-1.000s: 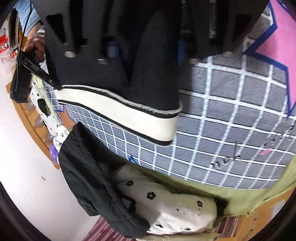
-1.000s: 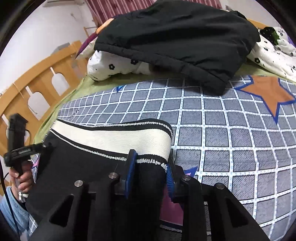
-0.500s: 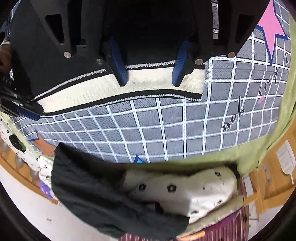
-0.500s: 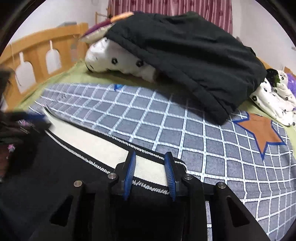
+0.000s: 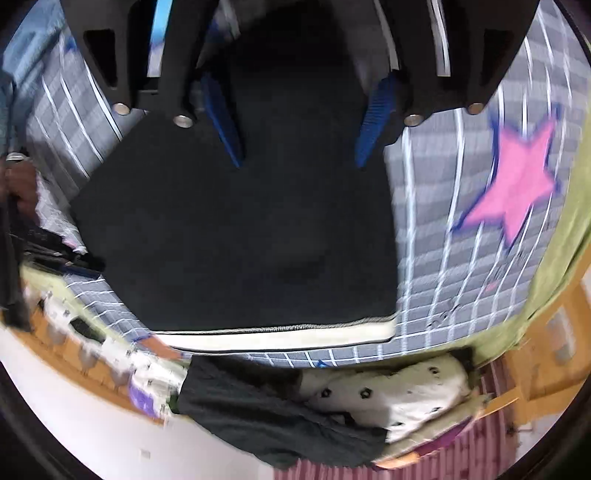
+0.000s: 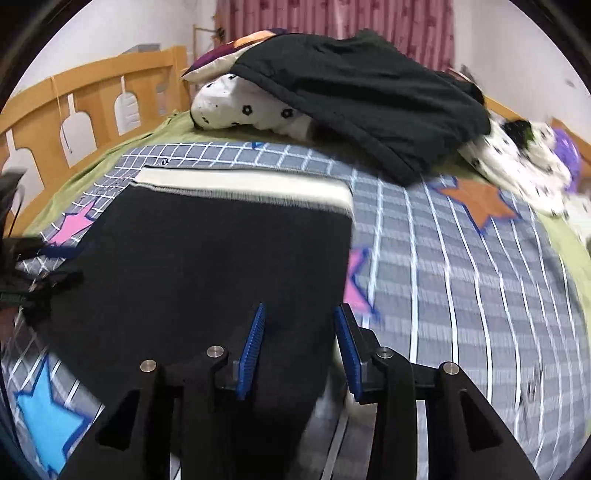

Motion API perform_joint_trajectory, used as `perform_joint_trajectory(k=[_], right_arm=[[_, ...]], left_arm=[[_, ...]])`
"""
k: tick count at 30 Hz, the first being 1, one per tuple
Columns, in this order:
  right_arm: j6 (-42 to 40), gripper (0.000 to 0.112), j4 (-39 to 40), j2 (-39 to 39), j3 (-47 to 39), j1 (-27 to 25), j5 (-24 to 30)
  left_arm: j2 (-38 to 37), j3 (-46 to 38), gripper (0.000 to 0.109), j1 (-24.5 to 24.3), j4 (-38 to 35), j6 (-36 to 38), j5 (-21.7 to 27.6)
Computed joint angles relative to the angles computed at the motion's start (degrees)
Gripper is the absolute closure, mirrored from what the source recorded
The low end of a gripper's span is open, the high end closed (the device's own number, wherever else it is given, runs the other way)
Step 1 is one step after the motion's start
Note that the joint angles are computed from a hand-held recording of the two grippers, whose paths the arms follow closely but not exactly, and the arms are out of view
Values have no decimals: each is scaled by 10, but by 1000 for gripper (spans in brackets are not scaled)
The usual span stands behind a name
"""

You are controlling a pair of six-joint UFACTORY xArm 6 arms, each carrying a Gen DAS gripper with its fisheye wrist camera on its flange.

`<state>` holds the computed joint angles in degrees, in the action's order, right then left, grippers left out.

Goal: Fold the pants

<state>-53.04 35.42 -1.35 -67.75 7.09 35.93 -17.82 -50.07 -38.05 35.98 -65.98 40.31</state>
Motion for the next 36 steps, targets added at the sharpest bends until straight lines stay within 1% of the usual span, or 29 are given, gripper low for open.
perform_joint_trajectory(k=[1, 3, 4, 5, 8, 10, 11, 12, 13, 14, 15, 16, 17, 18, 19, 20, 22, 23, 24, 25, 26, 27, 28, 29, 30, 31, 33, 34, 36], right_arm=[[6, 73, 3, -16, 15, -10, 15], [15, 73, 8, -41, 40, -24, 40], [14, 73, 12, -56, 59, -28, 41], [9, 73, 14, -71, 78, -28, 35], [-25, 73, 22, -113, 125, -17, -9], [-64, 72, 51, -135, 146, -11, -30], [-81, 68, 66, -141, 151, -10, -34], [-93, 65, 78, -145, 155, -8, -36], [-88, 64, 74, -142, 154, -6, -37], [-73, 64, 60, -135, 151, -4, -33], [-59, 64, 48, -128, 145, -5, -25], [-40, 64, 30, -119, 142, -4, -21], [-28, 64, 16, -114, 142, -2, -25], [-25, 64, 12, -111, 142, -3, -26], [-28, 64, 15, -111, 142, -4, -26], [-32, 64, 21, -112, 143, -5, -28], [-37, 64, 34, -116, 144, -8, -32], [-34, 64, 33, -115, 144, -9, -32], [-26, 64, 23, -112, 143, -8, -30], [-13, 63, 7, -106, 140, -6, -26], [-3, 63, -9, -98, 133, -7, -11], [-2, 63, -16, -95, 130, -8, -3], [-8, 62, -14, -96, 130, -9, -5], [-20, 62, -3, -102, 130, -11, -8], [-36, 62, 17, -108, 132, -15, -12], [-49, 62, 36, -115, 135, -17, -18], [-69, 62, 71, -124, 139, -20, -32], [-72, 62, 82, -124, 139, -22, -33], [-63, 62, 82, -120, 137, -19, -36]], left_arm=[[-27, 27, 42, -19, -5, -24, 10], [-55, 53, 41, -57, 11, -73, 43], [-56, 53, 41, -66, 7, -74, 58], [-51, 46, 42, -89, 8, -82, 96], [-43, 32, 42, -125, 47, -126, 157], [-34, 18, 42, -131, 58, -139, 177], [-18, 1, 42, -133, 60, -135, 202], [-3, -15, 45, -128, 56, -119, 218], [21, -38, 50, -127, 54, -101, 243], [28, -45, 65, -128, 58, -94, 247], [27, -43, 82, -125, 63, -93, 233], [27, -43, 90, -124, 75, -112, 219], [16, -40, 94, -128, 109, -155, 217], [-7, -20, 95, -133, 145, -212, 199], [-27, -3, 95, -127, 158, -258, 173], [-44, 23, 95, -104, 147, -284, 131], [-39, 44, 92, -77, 78, -285, 97], [-40, 59, 89, -73, 69, -288, 79], [-49, 65, 88, -84, 83, -300, 85], [-52, 64, 87, -100, 89, -300, 103], [-51, 57, 82, -110, 77, -287, 119], [-52, 52, 74, -119, 73, -282, 134], [-52, 43, 68, -133, 74, -284, 159], [-49, 29, 58, -159, 81, -293, 203], [-48, 21, 53, -174, 92, -298, 231], [-47, 11, 52, -198, 114, -305, 266], [-43, -3, 51, -219, 135, -306, 297], [-39, -13, 51, -218, 140, -303, 304], [-33, -28, 51, -204, 146, -295, 292]])
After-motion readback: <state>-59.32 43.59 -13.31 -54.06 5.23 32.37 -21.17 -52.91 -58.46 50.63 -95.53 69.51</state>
